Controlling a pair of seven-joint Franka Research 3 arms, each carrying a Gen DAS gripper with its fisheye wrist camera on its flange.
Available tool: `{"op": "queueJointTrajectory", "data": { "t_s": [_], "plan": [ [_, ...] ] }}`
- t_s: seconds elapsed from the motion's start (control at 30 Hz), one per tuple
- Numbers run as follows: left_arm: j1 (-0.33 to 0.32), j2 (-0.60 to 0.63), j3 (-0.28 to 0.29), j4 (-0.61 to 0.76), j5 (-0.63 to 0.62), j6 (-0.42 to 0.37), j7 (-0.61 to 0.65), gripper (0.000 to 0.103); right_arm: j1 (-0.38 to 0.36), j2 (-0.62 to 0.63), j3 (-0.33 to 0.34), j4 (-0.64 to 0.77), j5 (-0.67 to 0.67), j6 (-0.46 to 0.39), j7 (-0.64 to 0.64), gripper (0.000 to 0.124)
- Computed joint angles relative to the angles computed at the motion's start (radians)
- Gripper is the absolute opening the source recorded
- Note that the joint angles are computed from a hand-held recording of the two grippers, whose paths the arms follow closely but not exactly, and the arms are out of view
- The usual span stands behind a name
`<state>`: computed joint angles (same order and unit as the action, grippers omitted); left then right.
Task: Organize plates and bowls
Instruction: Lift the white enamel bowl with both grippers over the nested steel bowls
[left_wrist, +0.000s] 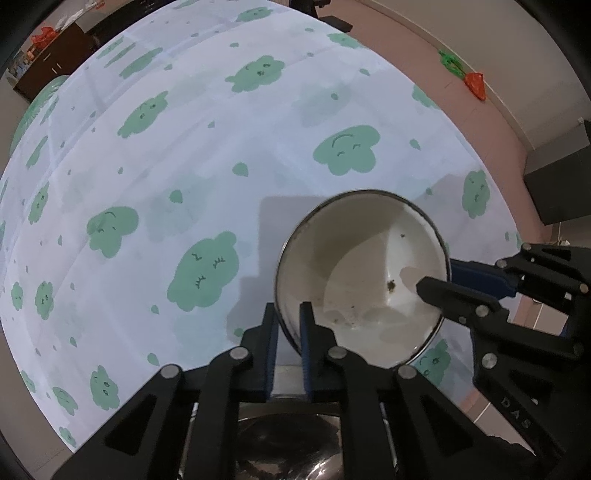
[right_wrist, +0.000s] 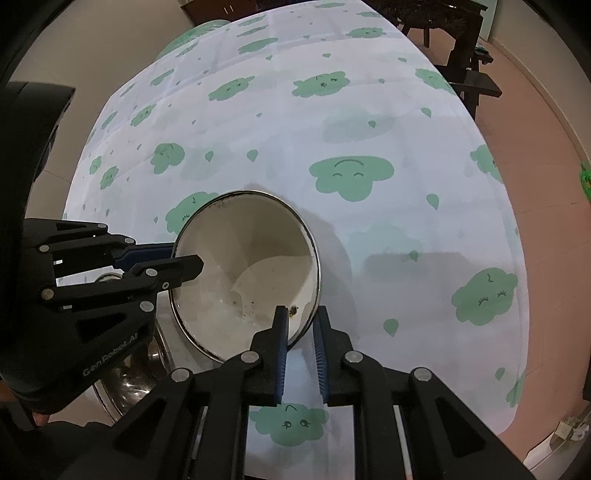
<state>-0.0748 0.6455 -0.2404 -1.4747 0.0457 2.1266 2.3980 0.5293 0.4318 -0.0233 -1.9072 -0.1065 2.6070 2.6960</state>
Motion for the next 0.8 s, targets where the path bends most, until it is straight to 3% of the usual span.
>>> {"op": "queueJointTrajectory", "data": {
  "t_s": [0.8],
  "plan": [
    [0.045, -0.077, -0.006, -0.03, -0.072, 0.008, 0.036, 0.008, 0.019, -0.051, 0.001, 0.051, -0.135, -0.085, 0.076, 0.015]
  ]
}}
